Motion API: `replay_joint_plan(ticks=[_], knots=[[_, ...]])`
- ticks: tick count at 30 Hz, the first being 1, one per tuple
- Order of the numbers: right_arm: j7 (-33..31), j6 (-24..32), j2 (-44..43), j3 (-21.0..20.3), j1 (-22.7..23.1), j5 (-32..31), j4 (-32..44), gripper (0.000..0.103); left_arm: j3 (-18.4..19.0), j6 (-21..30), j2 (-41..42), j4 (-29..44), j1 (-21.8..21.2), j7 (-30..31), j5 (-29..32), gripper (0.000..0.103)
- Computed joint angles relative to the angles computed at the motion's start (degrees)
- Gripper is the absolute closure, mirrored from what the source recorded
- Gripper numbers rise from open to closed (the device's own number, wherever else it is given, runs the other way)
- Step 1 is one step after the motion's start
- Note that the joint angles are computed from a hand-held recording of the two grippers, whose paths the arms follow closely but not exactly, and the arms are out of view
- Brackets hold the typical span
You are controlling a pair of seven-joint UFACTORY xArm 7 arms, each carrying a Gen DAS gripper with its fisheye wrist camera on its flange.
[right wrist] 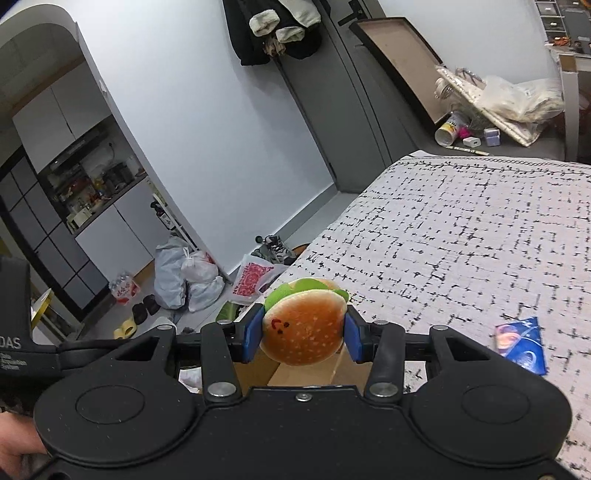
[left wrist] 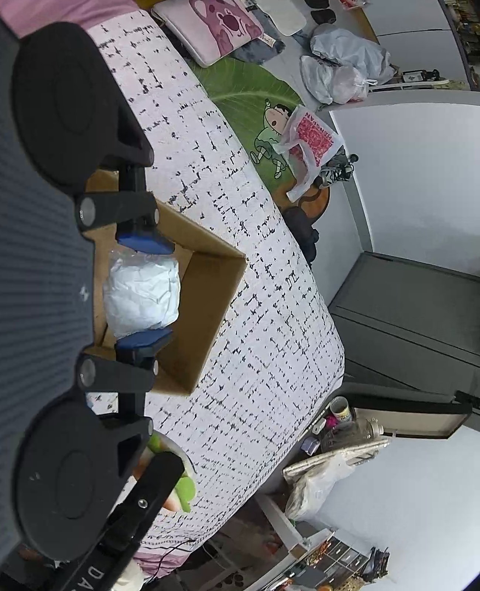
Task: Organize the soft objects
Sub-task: 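Carry the white ball and burger plush over the cardboard box with both tools, then open left tool to drop white ball while right tool releases burger into box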
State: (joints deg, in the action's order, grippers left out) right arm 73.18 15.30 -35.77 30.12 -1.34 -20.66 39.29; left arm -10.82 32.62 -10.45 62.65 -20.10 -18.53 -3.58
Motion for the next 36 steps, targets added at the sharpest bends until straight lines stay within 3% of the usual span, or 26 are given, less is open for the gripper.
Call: replay_joint_plan(ticks=[8,22,30,36], knots=[[1.13,-1.52,4.23,1.57,-2.14,-2.05,1.85,0.059,0.95,-0.15,5.6,3.3,0.08,2.98,-2.66,0.06],[3.34,-3.31,9.55,0.68,-2.33,-4.58,2.91,0.059,1.18,1.45,12.53,7.82,0.8,8.38,-7.94,0.056],[5.68,-3.11,12.96,0.16,-1.94,-7.87,4.61,0.058,1.35,1.94,12.4,8.77,1.34,9.16,-8.29,0.048],[6.85,-2.37,14.16,-1.65,0.13,-9.36,5.28,0.051,1.57,3.15,11.83,9.41,1.64,8.79,-7.18,0.046]])
